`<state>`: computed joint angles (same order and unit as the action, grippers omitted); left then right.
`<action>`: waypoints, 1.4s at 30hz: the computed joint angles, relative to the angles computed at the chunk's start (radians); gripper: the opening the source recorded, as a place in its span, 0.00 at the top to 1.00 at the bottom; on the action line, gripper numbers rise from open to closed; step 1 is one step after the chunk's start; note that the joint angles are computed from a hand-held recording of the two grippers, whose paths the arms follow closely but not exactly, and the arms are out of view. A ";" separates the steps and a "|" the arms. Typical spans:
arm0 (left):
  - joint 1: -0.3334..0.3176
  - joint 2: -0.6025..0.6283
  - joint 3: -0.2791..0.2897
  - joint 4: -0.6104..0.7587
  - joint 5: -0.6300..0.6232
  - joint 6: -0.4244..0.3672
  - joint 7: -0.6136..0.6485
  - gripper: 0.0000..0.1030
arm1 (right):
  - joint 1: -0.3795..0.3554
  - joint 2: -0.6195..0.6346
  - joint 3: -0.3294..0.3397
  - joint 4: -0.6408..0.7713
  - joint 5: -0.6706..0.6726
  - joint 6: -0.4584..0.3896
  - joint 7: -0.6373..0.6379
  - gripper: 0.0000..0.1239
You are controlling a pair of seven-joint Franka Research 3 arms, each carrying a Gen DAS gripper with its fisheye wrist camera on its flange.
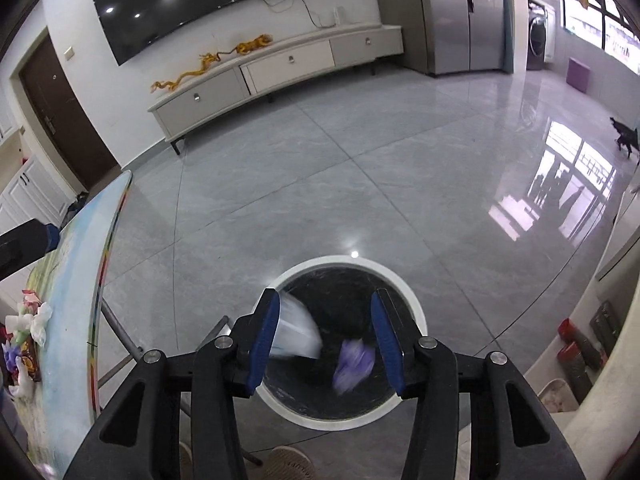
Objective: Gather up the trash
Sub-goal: 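Carry both bags to the trash bin and open both tools over it, then grasp the clear plastic wrap with the left tool while the right tool grasps white tissue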
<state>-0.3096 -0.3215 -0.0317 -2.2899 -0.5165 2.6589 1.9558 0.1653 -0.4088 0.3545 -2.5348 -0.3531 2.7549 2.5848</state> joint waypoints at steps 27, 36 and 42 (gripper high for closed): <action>0.296 -0.721 0.359 -0.462 0.373 -0.215 0.147 0.47 | 0.378 0.516 0.044 0.631 0.050 0.009 -0.399 0.62; 0.303 -0.568 0.342 -0.510 0.340 -0.140 0.247 0.48 | 0.522 0.770 -0.040 0.914 0.072 -0.105 -0.572 0.50; 0.326 -0.519 0.316 -0.513 0.322 -0.140 0.263 0.59 | 0.588 0.828 -0.111 0.978 0.116 -0.123 -0.631 0.49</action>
